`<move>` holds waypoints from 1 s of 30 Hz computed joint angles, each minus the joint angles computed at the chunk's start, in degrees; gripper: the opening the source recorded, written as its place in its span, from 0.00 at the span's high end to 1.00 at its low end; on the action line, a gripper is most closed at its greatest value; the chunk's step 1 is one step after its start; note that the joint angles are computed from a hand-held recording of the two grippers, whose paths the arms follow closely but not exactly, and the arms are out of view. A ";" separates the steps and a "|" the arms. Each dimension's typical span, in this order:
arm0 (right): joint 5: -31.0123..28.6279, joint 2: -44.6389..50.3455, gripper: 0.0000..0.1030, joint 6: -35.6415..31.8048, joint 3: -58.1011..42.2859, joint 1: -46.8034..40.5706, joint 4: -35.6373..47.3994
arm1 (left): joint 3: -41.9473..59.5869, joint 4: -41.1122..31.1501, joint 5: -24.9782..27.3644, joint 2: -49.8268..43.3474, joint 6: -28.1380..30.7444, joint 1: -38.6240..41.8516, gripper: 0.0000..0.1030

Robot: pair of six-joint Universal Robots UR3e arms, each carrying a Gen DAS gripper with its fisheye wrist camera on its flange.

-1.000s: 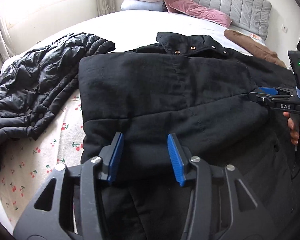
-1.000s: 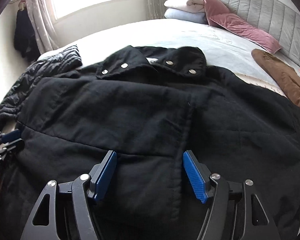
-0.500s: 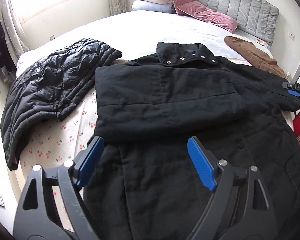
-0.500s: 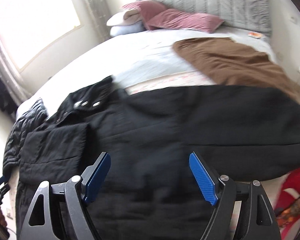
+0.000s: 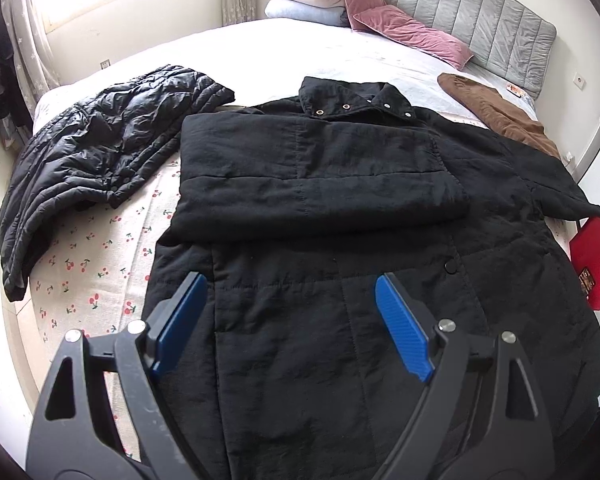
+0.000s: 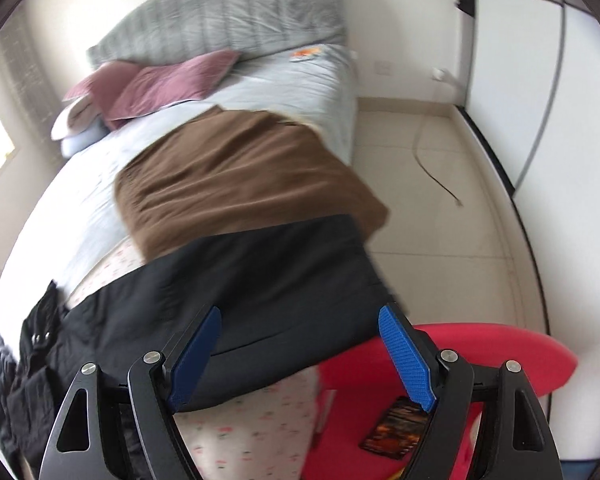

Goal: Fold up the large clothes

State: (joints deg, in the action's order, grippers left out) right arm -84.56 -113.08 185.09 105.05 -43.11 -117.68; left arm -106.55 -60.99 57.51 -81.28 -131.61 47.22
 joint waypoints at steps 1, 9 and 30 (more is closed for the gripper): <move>0.44 -0.04 0.20 -0.73 -0.21 -1.67 0.83 | -0.57 0.59 0.13 0.18 -0.22 -0.26 0.16; 11.95 -0.34 0.47 -6.27 6.22 -13.19 0.50 | -2.33 3.00 2.20 -0.40 -1.33 -2.42 0.16; -8.57 18.63 0.88 6.78 -31.21 37.32 -7.35 | -0.06 -1.05 -7.65 -3.53 -3.70 3.93 0.16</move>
State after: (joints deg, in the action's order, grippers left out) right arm -93.13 -94.45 191.88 73.84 -5.79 -125.03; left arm -106.62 -62.04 49.86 -84.81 -135.31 51.15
